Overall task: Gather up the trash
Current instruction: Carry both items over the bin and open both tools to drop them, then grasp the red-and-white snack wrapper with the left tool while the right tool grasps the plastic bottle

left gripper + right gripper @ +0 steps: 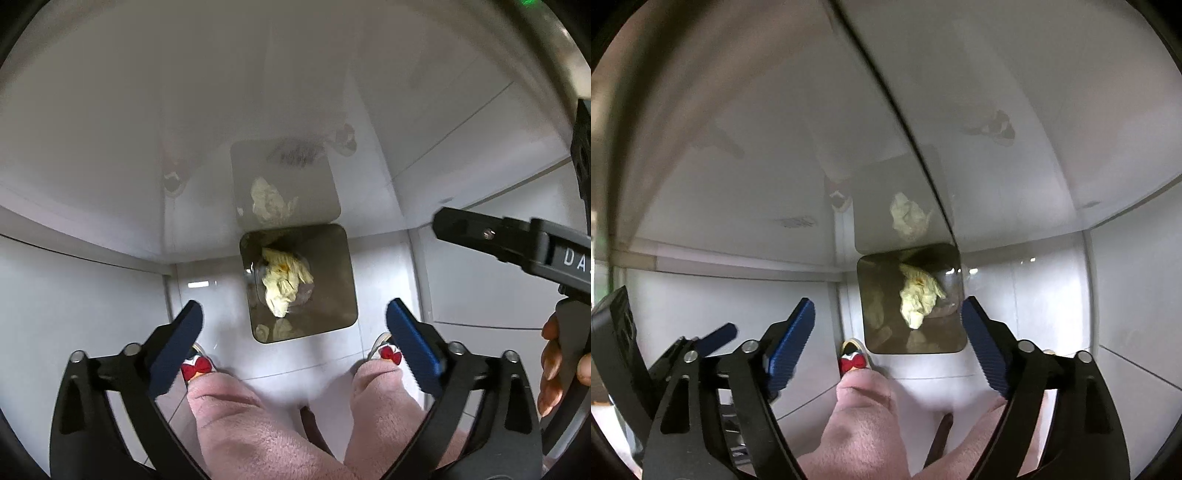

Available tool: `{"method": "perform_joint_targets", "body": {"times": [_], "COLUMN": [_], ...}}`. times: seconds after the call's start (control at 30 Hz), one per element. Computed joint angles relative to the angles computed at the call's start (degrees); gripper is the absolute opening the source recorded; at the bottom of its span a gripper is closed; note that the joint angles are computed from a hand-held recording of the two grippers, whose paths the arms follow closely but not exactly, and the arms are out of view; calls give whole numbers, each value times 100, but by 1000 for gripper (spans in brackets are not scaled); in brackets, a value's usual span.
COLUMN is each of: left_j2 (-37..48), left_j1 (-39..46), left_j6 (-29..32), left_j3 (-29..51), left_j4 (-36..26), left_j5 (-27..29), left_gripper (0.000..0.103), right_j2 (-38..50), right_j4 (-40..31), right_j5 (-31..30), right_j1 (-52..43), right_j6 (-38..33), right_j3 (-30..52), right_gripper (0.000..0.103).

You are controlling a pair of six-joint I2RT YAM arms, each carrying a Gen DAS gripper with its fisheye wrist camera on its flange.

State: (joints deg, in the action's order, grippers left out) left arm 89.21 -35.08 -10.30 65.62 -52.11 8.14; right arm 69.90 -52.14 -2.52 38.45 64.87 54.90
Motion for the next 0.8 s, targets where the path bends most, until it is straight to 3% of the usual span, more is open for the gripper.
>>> {"method": "perform_joint_targets", "body": {"times": [0.2, 0.43, 0.6, 0.8], "left_j2": [-578, -680, -310, 260], "left_j1": [-2, -60, -116, -104], "left_j6": [-44, 108, 157, 290], "left_j3": [760, 2032, 3307, 4831], "left_j4": [-841, -1558, -2113, -2533], "left_j5": [-274, -638, -685, -743], "left_gripper": [95, 95, 95, 95], "right_j2": [-431, -363, -109, 269], "right_j4": [-1342, -2947, -3396, -3388], "right_j5": [738, 1920, 2316, 2419], "right_j1": [285, 527, 199, -363], "right_j6": [-113, -387, -914, -1623], "right_j3": [1032, 2913, 4060, 4891], "right_gripper": [95, 96, 96, 96]}}
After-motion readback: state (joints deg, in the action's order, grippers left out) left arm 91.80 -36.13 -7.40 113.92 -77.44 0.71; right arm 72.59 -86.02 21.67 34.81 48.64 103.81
